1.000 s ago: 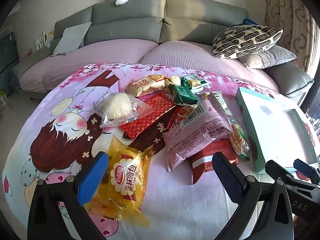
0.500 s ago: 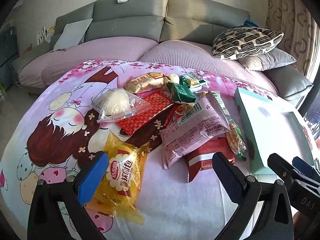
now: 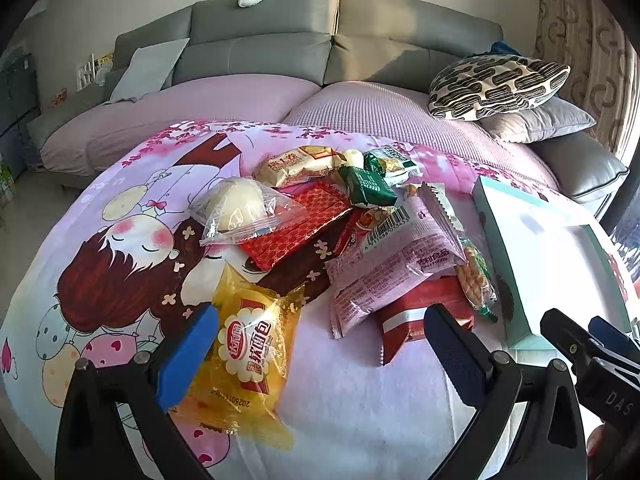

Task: Organize snacks

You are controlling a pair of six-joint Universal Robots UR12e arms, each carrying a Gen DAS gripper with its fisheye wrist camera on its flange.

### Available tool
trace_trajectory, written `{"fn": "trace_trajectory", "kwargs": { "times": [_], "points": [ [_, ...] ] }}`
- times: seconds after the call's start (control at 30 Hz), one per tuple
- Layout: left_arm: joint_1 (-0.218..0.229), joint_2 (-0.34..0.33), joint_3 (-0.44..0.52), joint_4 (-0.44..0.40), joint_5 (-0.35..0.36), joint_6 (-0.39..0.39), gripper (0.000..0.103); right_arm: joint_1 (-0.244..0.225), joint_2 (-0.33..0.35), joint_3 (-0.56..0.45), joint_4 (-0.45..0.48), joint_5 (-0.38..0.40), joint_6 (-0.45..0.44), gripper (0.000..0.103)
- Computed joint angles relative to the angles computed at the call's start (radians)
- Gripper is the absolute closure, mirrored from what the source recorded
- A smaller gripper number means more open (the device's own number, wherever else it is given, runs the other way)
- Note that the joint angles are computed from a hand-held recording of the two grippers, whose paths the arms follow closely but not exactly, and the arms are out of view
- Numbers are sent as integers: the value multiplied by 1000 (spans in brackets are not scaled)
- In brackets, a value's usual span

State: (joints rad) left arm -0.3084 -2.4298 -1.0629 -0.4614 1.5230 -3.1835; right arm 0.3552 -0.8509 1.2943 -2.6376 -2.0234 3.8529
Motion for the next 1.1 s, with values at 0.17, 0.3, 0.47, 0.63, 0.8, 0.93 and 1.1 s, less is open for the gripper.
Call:
{"fn": "trace_trajectory", "kwargs": {
  "times": [0.17,0.3,0.47,0.63,0.8,0.93,1.1],
  "points": [
    [0,1,-3,7,0,0,1,2,1,0,-15,1,-13,0],
    [2,3,-4,11,3,-5,5,5,2,0,-38,-8,-30,0],
    [7,11,-3,-14,30,-19,8,11,15,-5,-182,7,-123,1],
    [18,11,1,-49,39,-62,8,15,53,-58,-233,61,-222,5],
    [28,8,1,-73,43,-85,8,9,93,-119,-230,142,-258,13],
    [35,3,6,-94,34,-101,9,5,123,-165,-229,207,-276,17],
    [41,-5,14,-125,14,-106,10,1,153,-210,-201,257,-259,25]
  ]
}}
